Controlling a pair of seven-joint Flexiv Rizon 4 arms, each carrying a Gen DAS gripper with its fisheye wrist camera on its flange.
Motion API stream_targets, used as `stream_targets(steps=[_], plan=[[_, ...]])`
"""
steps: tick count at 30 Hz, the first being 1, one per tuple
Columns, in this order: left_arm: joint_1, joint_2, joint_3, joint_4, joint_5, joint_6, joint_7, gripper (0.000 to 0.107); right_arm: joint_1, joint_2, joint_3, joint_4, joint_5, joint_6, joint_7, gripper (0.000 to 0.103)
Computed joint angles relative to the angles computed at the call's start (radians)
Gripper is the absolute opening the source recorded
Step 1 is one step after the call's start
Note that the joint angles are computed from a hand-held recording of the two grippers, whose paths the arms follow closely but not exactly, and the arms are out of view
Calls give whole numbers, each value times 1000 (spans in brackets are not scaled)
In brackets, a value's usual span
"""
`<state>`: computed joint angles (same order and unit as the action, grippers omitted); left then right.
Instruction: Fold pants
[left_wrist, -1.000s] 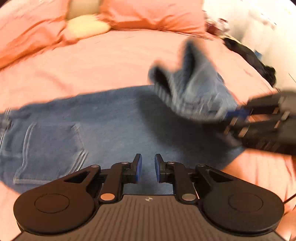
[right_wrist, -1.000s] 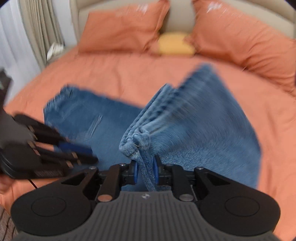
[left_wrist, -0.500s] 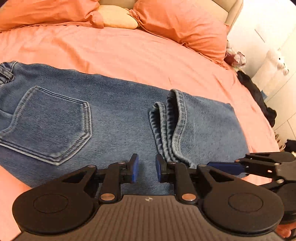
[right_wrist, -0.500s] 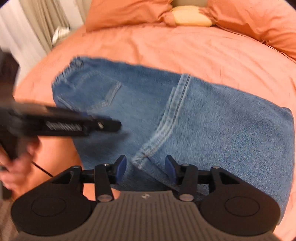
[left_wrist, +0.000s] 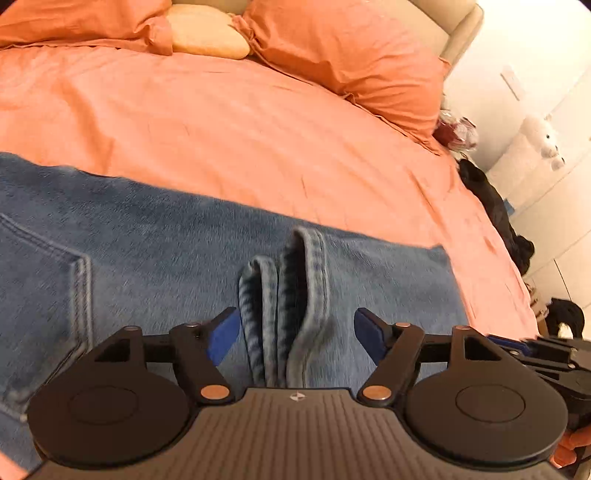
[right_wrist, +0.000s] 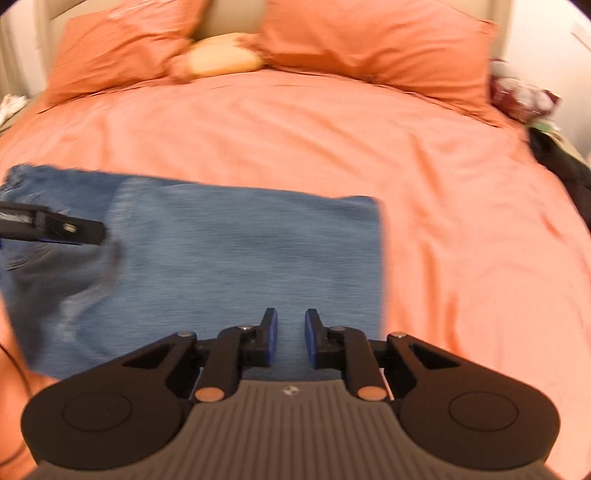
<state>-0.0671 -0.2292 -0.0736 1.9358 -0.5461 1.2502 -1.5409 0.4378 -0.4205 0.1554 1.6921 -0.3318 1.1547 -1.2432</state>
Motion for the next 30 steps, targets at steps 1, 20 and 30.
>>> stream_targets(steps=[1,20,30], plan=[[-5,-16,10,-19,21,-12,-30,83,-7,-2,-7,2,0,3,1,12],[-74,-82,105,-249,412,-294,-279,10,-137,-55,140,-28,378,-31,-274,12],[-81,-139,97,-372,549,-505,-313,21,-160,-52,159,-129,422,-176,-417,0]])
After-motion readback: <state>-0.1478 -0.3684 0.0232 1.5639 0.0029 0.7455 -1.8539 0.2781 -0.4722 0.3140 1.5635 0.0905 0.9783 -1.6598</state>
